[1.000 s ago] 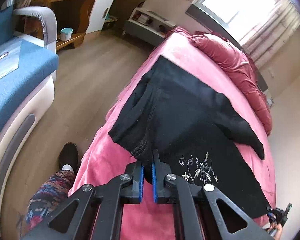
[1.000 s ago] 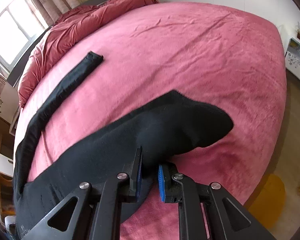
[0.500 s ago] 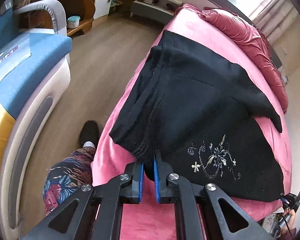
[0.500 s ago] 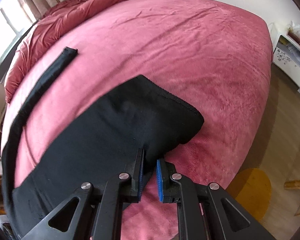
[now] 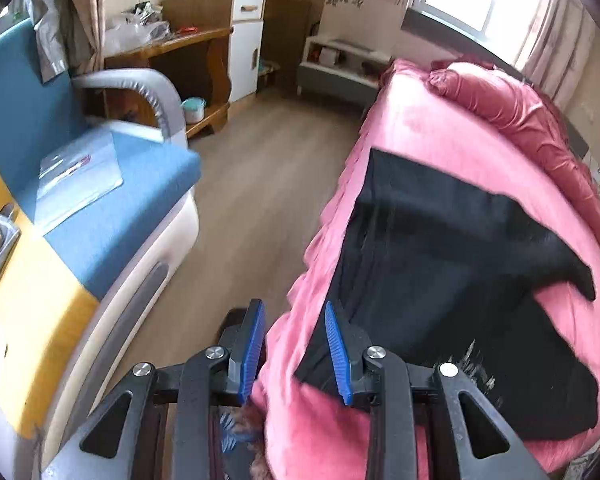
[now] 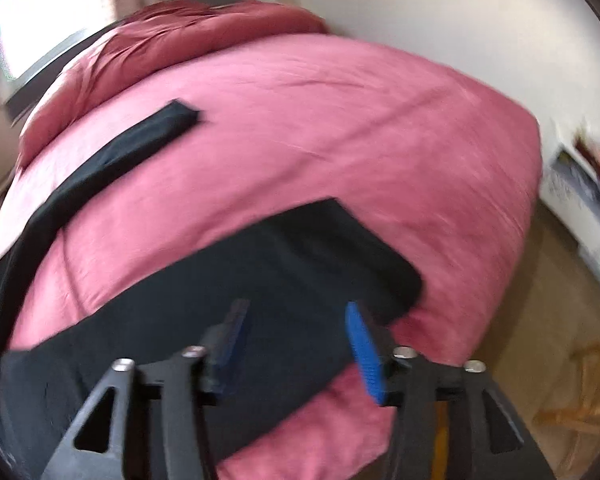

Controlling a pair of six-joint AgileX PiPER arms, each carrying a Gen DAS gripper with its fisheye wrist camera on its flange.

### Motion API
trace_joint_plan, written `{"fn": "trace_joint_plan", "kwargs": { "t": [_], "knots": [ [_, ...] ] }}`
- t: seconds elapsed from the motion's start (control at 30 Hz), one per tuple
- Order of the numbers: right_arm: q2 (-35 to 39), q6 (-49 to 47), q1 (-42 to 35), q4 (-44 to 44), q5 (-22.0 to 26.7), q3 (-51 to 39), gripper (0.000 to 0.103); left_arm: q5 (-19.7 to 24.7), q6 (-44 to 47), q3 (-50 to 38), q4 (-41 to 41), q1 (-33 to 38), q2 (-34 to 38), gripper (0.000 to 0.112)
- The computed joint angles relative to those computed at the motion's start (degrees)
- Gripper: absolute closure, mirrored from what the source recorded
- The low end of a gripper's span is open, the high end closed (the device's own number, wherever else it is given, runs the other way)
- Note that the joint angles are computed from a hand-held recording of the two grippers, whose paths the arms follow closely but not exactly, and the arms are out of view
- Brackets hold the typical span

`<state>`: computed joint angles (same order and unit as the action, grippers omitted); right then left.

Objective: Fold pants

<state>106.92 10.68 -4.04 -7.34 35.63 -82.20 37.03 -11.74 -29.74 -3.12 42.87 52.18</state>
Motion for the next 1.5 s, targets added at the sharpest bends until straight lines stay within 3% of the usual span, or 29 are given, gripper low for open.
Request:
{"fn": "trace_joint_plan", "kwargs": {
  "t": [0.1,0.17,0.23,0.37,0.47,0.63,0.87,0.9,0.97,1.03,1.13,1.2,1.27,1.33,1.37,1.43,1.5],
  "knots": [
    [2.2,-1.87,4.53,0.64,1.76,-1.67,0.04,-2.11,8.52,-3.2,-9.92,2.45,5.57,0.078],
    [7.8,-2.69,5.98,2.63,8.56,-7.74,0.038,-3.22,12.28,-4.72,-15.0,2.87,8.97,0.073],
    [11.1,-0.3,7.53,1.02,11.59,-10.58,0.038,-4.17,13.32,-7.27,-17.71,0.98,13.03,0.073],
    [9.19,4.22,11.03,-4.88,7.68,-8.14,0.038,-5.99,12.38,-16.57,-18.31,-3.48,25.64,0.071],
    [8.09,3.58,13.39,-4.23,6.49,-8.64,0.038,-5.88,11.94,-25.77,-17.58,-6.26,36.0,0.071],
    [10.68,-1.0,17.09,-0.34,8.75,-14.94,0.035,-1.04,6.75,-43.01,-14.22,-7.67,52.05,0.071],
    [15.49,-2.08,22.79,3.3,12.32,-23.41,0.035,5.19,1.35,-63.81,-13.99,-6.48,68.94,0.07],
    [15.88,-2.24,23.26,3.6,12.59,-24.03,0.035,6.36,0.95,-66.77,-14.14,-6.13,71.01,0.068],
    [17.38,-2.46,24.34,4.3,13.53,-26.25,0.035,8.71,-0.58,-73.44,-15.09,-5.27,75.75,0.038],
    [19.46,-3.1,24.75,5.72,15.13,-29.6,0.034,11.33,-1.04,-79.3,-17.45,-4.21,80.0,0.038],
    [21.83,-2.93,25.78,6.21,16.57,-33.23,0.034,13.26,-3.07,-84.83,-17.05,-4.42,84.08,0.04],
    [23.25,-3.33,26.27,6.65,17.79,-35.65,0.033,15.79,-3.99,-88.9,-15.67,-5.27,86.75,0.05],
    [24.96,-3.43,26.99,6.01,19.1,-38.34,0.033,17.55,-5.64,-91.99,-12.66,-6.57,88.15,0.068],
    [26.15,-4.14,27.55,5.58,20.4,-40.39,0.033,14.97,-4.45,-89.97,-10.07,-8.04,86.71,0.09],
    [26.57,-4.47,27.59,5.69,20.96,-41.22,0.033,12.66,-3.57,-87.2,-8.98,-8.83,84.86,0.094],
    [26.98,-4.69,27.78,5.8,21.67,-42.3,0.033,6.63,-1.14,-79.39,-8.53,-10.0,79.59,0.097],
    [27.4,-5.0,27.78,6.08,22.17,-43.38,0.033,0.01,5.13,-69.69,-13.54,-10.54,72.53,0.099]
  ]
}}
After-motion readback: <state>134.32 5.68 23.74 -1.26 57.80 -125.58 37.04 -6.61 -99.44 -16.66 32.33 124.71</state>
